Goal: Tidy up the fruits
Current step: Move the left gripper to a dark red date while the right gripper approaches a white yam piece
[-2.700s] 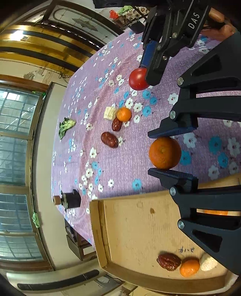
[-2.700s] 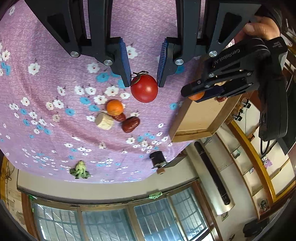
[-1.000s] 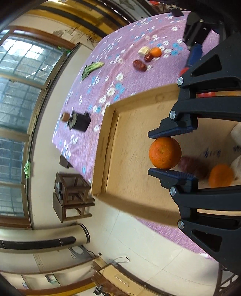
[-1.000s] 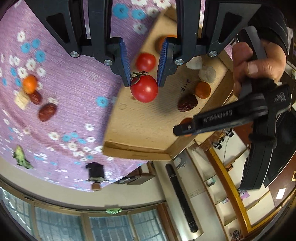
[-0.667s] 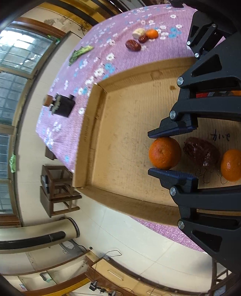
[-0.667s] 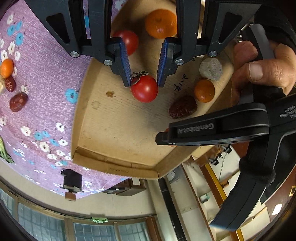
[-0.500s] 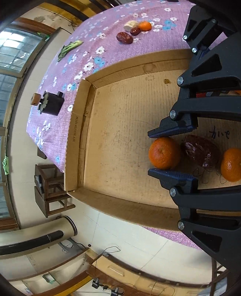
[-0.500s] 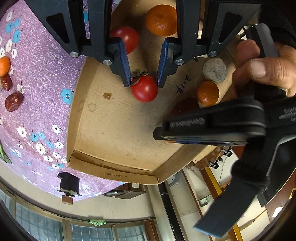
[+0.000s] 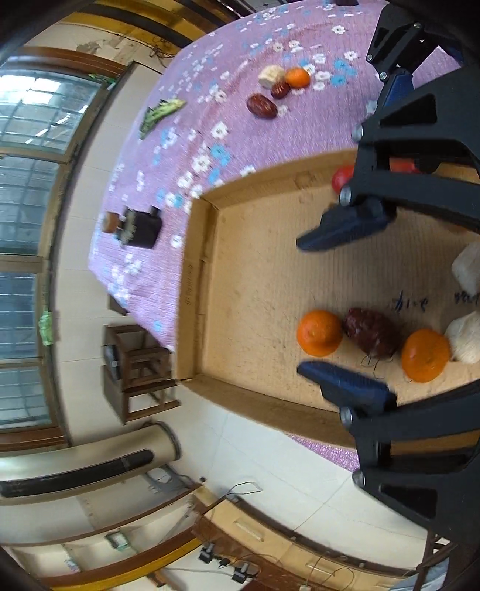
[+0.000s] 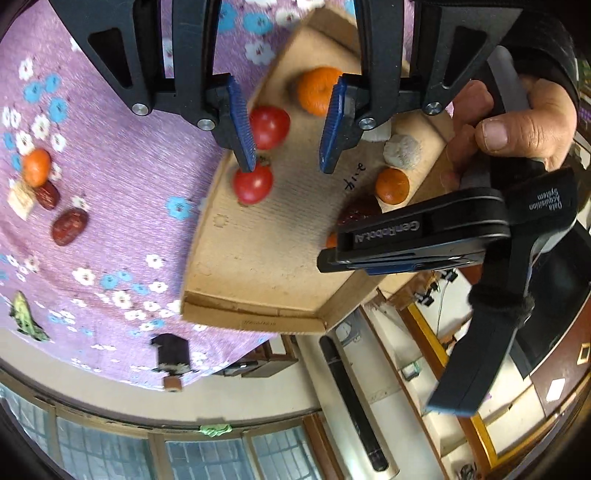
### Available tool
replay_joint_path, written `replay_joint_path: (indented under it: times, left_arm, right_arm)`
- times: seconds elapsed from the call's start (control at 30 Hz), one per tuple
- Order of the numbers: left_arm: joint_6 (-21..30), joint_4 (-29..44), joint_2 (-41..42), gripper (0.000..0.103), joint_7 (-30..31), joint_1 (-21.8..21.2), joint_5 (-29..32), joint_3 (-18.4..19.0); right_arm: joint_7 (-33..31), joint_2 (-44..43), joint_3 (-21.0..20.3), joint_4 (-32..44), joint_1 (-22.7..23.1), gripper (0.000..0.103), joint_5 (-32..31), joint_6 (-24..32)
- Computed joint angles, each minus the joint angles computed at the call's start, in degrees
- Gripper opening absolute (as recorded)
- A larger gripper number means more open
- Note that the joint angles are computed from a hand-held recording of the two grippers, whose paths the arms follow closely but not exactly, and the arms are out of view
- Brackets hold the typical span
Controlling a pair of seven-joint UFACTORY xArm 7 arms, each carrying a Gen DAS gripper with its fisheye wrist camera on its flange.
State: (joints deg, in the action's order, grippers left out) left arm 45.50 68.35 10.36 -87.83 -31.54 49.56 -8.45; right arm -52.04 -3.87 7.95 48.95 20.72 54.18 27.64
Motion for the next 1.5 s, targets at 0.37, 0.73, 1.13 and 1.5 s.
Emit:
replay_joint_path:
  times: [0.37, 0.73, 1.13, 1.5]
  left_arm:
    - [1.8, 5.6, 3.2, 0.069, 0.6, -4.0, 2.5, -1.0]
    - [1.5, 9.3, 6.3, 0.069, 3.4, -7.3, 0.5, 0.3]
    - [-1.1, 13.6, 10.2, 0.069, 6.3, -9.6, -1.9, 1.2]
    - [-2.7, 24.6, 19.0, 0.069, 14.8, -11.6, -8.0, 3.7]
  right_arm:
    - [-0.2, -6.9, -4.1, -6.1, -1.6, 0.042, 1.8, -0.2]
    - [-0.3, -8.4, -8.1, -9.0, -4.8, 0.043, 1.8, -0.1]
    - [-1.3, -6.3, -9.9, -8.5, -8.5, 0.043, 2.9, -1.0]
    - [3.8, 6.1, -6.6, 3.4, -13.4, 0.043, 2.7, -5.0]
